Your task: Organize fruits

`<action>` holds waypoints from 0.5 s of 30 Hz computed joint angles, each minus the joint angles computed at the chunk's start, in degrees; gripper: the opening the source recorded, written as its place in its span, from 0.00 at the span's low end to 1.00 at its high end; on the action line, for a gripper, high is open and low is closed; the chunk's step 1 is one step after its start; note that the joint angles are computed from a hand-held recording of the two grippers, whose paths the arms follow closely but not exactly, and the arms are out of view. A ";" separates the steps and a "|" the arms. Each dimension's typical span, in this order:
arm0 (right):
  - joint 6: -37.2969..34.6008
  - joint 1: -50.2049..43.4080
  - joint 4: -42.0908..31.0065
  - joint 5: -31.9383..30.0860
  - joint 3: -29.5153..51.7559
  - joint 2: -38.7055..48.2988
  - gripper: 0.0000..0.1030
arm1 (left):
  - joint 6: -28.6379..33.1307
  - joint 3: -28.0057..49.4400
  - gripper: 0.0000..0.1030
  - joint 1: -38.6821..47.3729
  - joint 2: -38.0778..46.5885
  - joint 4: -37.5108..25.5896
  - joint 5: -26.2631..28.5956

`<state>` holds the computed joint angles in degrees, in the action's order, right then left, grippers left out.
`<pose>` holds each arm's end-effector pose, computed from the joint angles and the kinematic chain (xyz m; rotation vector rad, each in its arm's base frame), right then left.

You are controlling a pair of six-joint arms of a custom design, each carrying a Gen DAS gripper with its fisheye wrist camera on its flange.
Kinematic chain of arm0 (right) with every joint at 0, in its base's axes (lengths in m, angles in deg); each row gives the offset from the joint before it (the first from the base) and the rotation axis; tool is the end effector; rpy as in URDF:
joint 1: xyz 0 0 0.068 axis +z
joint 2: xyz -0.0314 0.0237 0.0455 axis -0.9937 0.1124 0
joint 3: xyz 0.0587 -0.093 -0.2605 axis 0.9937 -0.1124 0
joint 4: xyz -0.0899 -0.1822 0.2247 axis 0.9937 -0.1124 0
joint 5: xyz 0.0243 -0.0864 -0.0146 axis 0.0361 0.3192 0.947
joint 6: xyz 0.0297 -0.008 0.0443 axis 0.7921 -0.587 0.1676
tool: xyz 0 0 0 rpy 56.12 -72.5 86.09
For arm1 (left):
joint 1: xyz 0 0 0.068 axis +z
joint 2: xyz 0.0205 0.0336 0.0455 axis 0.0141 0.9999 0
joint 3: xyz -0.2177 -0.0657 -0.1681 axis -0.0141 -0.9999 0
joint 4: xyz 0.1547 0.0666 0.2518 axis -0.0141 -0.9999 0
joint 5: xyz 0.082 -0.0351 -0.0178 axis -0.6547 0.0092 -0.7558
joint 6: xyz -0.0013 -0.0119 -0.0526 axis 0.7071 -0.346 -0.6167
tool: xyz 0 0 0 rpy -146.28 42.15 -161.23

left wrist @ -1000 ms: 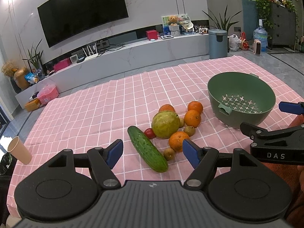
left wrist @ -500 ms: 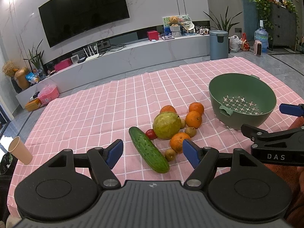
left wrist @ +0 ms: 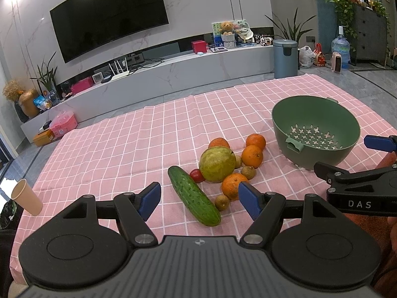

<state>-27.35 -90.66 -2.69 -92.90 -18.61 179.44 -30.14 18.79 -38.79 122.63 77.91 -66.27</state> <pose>0.2955 -0.0165 0.0362 -0.6509 2.0415 0.3445 0.2028 -0.1342 0.0867 -0.3169 2.2647 0.4082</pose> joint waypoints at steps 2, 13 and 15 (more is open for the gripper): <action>0.01 0.02 -0.11 0.04 0.04 -0.05 0.96 | -0.03 0.03 0.81 0.00 -0.01 -0.09 -0.05; 0.10 0.16 -0.63 0.31 0.23 -0.01 0.96 | 0.54 -0.17 0.81 0.22 -0.19 0.34 0.24; 0.07 0.22 -0.95 0.41 0.30 -0.09 0.96 | 0.79 -0.24 0.81 0.39 -0.25 0.53 0.32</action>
<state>-27.27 -90.45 -3.64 -92.50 -18.31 179.35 -29.35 18.55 -38.41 122.38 78.44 -65.95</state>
